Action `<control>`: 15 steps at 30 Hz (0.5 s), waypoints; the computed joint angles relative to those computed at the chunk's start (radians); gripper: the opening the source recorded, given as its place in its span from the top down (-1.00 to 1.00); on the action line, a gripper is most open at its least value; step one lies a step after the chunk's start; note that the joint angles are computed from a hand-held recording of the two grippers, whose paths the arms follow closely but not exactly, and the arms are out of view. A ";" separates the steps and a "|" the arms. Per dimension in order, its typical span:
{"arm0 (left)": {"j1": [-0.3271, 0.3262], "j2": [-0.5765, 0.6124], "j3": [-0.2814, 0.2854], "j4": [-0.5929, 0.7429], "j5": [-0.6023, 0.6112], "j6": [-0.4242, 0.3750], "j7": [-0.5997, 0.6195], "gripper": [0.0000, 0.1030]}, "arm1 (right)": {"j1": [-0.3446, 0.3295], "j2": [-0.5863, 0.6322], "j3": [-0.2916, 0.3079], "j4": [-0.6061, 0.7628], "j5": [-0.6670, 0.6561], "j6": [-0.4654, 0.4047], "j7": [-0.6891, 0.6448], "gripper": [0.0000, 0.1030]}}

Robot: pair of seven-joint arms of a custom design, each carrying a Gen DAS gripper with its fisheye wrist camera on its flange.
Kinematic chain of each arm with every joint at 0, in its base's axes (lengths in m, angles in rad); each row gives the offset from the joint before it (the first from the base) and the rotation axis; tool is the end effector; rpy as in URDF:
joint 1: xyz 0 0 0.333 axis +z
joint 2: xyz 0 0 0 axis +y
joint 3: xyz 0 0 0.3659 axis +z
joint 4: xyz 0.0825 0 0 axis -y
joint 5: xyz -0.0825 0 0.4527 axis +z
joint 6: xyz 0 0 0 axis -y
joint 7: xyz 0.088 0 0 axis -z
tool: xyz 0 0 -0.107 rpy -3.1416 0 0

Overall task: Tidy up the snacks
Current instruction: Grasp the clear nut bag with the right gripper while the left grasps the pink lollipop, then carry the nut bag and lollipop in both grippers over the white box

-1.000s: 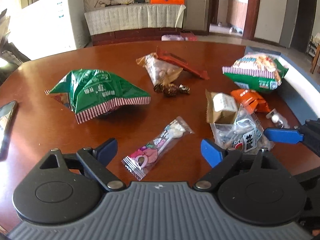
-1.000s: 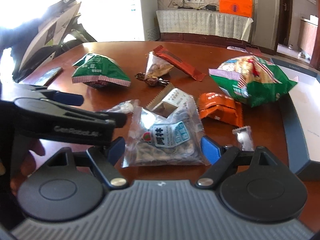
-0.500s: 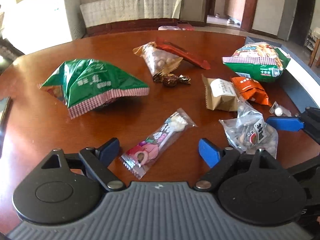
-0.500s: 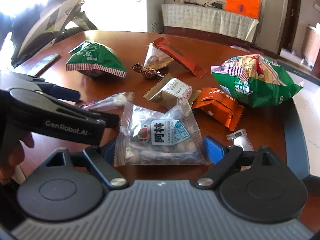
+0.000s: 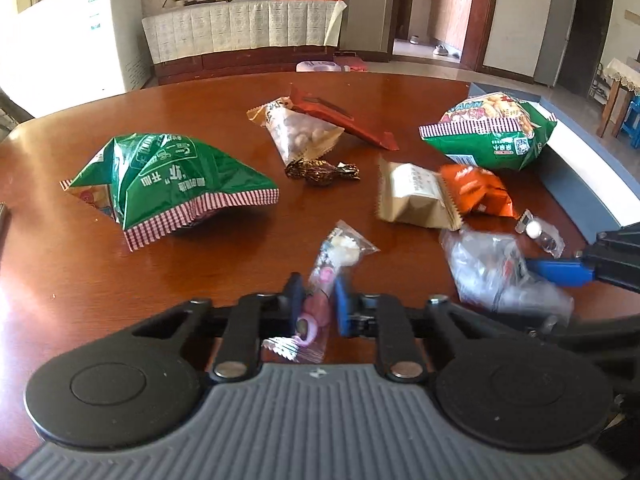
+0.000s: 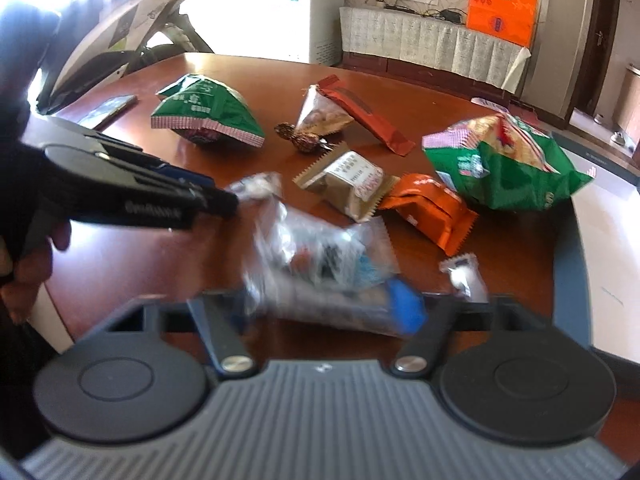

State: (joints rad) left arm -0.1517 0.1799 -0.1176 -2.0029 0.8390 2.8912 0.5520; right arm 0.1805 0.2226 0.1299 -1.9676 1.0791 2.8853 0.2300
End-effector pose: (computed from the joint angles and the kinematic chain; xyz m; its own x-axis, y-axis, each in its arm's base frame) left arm 0.6542 -0.2221 0.4475 0.0011 -0.9995 0.0312 -0.6953 -0.0232 -0.7183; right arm 0.6796 0.1592 0.4250 0.6103 -0.7916 0.0289 -0.5024 -0.4151 -0.7585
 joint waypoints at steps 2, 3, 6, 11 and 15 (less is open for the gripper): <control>-0.002 0.001 -0.002 0.003 0.004 -0.004 0.010 0.75 | -0.002 0.000 -0.006 0.001 -0.009 -0.019 0.019 0.34; 0.000 0.002 -0.003 0.002 0.001 0.004 0.014 0.77 | 0.000 0.001 -0.004 -0.003 -0.009 -0.005 0.009 0.34; -0.009 -0.001 0.008 0.002 0.033 0.013 -0.020 0.79 | -0.015 -0.009 0.015 -0.005 0.060 -0.014 -0.057 0.35; -0.019 -0.016 0.033 -0.004 0.152 0.051 -0.163 0.80 | -0.012 -0.027 0.019 -0.010 0.169 -0.005 -0.170 0.38; -0.018 -0.024 0.034 -0.001 0.219 0.066 -0.227 0.80 | -0.007 -0.051 0.015 -0.013 0.308 -0.006 -0.308 0.38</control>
State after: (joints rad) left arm -0.1694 0.1557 -0.0841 -2.0040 1.0577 2.9575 0.3253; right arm 0.1732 0.1717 0.1453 -1.9805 1.3871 2.8790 -0.0782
